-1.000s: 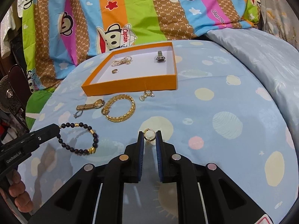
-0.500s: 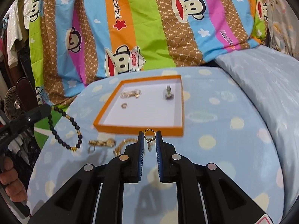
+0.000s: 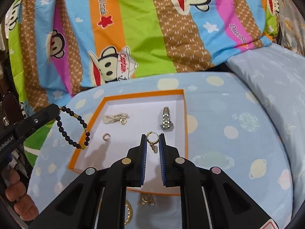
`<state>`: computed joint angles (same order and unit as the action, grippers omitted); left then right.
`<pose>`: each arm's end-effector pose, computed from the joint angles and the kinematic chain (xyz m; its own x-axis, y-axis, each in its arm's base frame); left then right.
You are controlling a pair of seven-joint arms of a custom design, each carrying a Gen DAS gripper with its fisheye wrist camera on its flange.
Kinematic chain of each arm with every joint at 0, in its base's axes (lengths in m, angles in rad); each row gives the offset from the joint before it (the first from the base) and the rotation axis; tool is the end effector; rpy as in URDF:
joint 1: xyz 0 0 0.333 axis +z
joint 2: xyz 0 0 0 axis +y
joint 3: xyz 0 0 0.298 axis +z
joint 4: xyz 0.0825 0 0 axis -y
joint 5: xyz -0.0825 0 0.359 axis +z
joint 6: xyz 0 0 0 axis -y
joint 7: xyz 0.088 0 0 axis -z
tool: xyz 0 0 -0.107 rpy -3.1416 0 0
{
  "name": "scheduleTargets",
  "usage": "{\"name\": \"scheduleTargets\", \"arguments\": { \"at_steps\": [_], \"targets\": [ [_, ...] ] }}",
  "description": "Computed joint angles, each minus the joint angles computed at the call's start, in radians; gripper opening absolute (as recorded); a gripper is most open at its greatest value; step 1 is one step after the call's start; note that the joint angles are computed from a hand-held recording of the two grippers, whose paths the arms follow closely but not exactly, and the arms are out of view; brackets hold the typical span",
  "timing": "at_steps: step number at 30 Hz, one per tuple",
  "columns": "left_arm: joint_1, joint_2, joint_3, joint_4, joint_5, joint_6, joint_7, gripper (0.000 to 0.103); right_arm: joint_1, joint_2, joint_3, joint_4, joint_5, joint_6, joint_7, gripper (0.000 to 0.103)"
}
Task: Organize jewelry
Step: 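Lower the black bead bracelet and earring into the orange box and open both tools, then withdraw both tools from the box toward the remaining jewelry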
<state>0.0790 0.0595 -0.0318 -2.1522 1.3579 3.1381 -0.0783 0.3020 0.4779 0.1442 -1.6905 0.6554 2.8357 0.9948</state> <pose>0.5377 -0.0601 0.4279 0.2195 -0.9482 0.2299 -0.5582 -0.3153 -0.7674 0.6351 0.2527 0.3881 0.4767 -0.8460 -0.2386 -0.7225 -0.2226 -0.6545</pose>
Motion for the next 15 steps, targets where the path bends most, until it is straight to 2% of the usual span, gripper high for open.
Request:
{"name": "scheduleTargets", "arguments": {
  "at_steps": [4, 6, 8, 10, 12, 15],
  "targets": [
    [-0.005, 0.051, 0.005, 0.009, -0.037, -0.003, 0.043, 0.004, 0.009, 0.052, -0.008, 0.044, -0.017, -0.023, 0.027, 0.012],
    [-0.020, 0.069, 0.023, 0.024, 0.031, -0.010, -0.022, 0.005, 0.012, 0.065, -0.007, 0.050, -0.018, -0.005, 0.032, 0.014],
    [-0.027, 0.069, 0.026, 0.026, 0.067, -0.040, -0.051, 0.015, 0.019, 0.063, -0.012, 0.041, -0.023, 0.024, 0.040, 0.025],
    [-0.027, 0.045, 0.029, 0.012, 0.132, -0.065, -0.115, 0.040, 0.013, 0.034, 0.002, -0.001, -0.004, 0.088, 0.023, 0.037],
    [-0.015, 0.010, 0.024, -0.004, 0.231, -0.066, -0.214, 0.045, -0.016, -0.010, 0.040, -0.055, 0.039, 0.142, -0.027, 0.043],
    [0.011, -0.079, 0.008, -0.078, 0.294, -0.073, -0.271, 0.049, -0.073, -0.109, 0.105, -0.174, 0.140, 0.213, -0.139, 0.049]
  ]
}}
